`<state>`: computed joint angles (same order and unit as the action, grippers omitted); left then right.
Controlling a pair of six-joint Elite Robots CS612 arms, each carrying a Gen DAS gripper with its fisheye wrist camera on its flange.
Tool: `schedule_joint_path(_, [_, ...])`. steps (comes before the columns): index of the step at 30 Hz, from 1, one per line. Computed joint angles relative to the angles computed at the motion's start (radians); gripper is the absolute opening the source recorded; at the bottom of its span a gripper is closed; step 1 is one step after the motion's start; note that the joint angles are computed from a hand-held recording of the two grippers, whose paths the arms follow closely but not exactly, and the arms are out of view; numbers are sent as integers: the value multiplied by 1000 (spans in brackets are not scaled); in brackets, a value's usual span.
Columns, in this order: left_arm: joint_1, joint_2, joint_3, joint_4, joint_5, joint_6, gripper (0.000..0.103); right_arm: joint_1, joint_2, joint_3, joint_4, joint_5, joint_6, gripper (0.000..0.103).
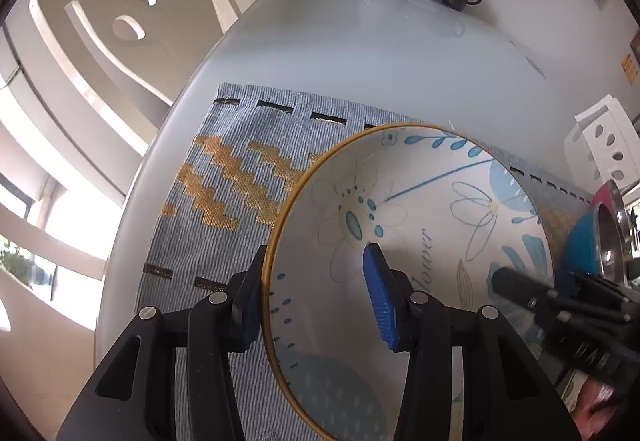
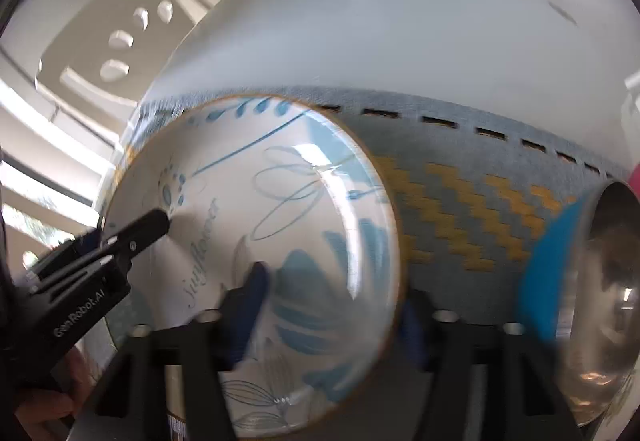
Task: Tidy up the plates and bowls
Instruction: 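Lift the Sunflower plate with both grippers and carry it toward the pink bowl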
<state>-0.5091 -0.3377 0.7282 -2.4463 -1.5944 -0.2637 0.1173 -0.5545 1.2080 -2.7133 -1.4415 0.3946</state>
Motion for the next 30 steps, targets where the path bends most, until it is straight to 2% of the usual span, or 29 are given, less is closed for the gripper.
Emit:
schedule_joint_path(1, [-1, -1, 1, 2, 1, 2, 43, -3, 0, 9, -25, 10, 17, 47])
schedule_joint_path(4, [-3, -3, -1, 9, 21, 7, 44, 15, 2, 2, -15, -66, -57, 47])
schedule_joint_path(8, [-1, -14, 18, -12, 22, 30, 43, 3, -6, 24, -54, -3, -26, 47])
schedule_joint_path(11, [-4, -33, 47, -34, 49, 36, 43, 8, -18, 43, -88, -16, -35, 47])
schedule_joint_path(14, [6, -45, 69, -62, 25, 5, 43, 9, -27, 57, -124, 12, -42, 47])
schedule_joint_path(17, [6, -60, 96, -90, 24, 12, 43, 15, -37, 71, -154, 1, -76, 47])
schedule_joint_path(20, [2, -86, 132, -118, 46, 4, 43, 12, -48, 94, -211, 23, -60, 47])
schedule_joint_path(23, [-1, -115, 177, -171, 58, 6, 43, 14, -66, 117, -236, 12, -64, 47])
schedule_joint_path(26, [-3, -143, 214, -203, 63, 8, 43, 13, -86, 143, -251, 34, -58, 47])
schedule_joint_path(30, [-17, -192, 284, -233, 103, 10, 43, 15, -128, 208, -304, 47, -51, 47])
